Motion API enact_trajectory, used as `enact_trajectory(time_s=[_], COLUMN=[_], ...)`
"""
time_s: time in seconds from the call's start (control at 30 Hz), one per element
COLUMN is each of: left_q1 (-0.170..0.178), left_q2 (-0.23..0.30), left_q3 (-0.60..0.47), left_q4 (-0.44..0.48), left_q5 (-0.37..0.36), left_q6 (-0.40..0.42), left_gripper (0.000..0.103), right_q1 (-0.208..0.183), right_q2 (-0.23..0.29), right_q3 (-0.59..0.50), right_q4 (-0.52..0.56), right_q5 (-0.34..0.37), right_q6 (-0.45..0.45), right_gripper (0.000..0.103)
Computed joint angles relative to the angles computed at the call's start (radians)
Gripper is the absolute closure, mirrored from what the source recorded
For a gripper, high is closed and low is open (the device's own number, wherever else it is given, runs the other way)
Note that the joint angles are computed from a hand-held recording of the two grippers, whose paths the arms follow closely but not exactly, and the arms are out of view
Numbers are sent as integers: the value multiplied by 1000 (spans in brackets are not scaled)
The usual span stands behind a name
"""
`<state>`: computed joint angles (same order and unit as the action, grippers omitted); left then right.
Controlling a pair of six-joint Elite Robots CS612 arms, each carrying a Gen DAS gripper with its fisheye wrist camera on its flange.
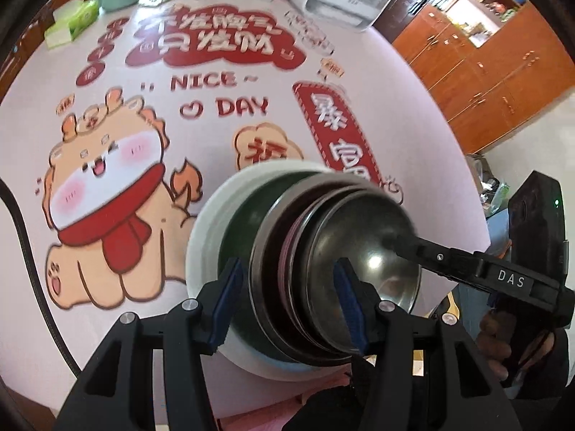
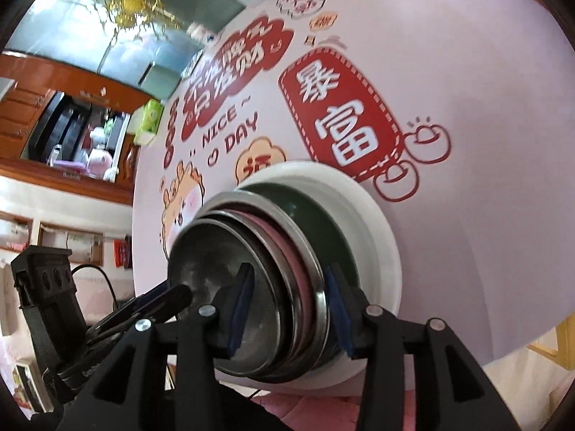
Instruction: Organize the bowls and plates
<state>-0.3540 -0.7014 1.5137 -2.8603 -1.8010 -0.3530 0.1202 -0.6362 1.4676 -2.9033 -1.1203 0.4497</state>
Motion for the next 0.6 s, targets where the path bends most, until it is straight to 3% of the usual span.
enact_trajectory(time_s=[0.13, 0.27, 0.33, 0.4, 0.6], left_q1=[-1, -4, -3, -8, -32], left_q2=[-16, -35, -45, -59, -98], left_q3=[29, 55, 69, 89, 139], left_q4=[-65, -95, -124, -157, -234], left_q5=[19, 50, 58, 95, 228], left_q6=[28, 26, 12, -6, -83], left_gripper=[51, 51, 49, 40, 37], right_q1=[3, 16, 23, 28, 35], right_q2=[-13, -33, -45, -56, -98], right_q3=[37, 61, 72, 80, 107], right_q4=[-108, -162, -185, -200, -214], right_q5=[-34, -90, -119, -132, -168], right_q6=[44, 29, -4, -48, -184], right_gripper=[59, 52, 48, 44, 32])
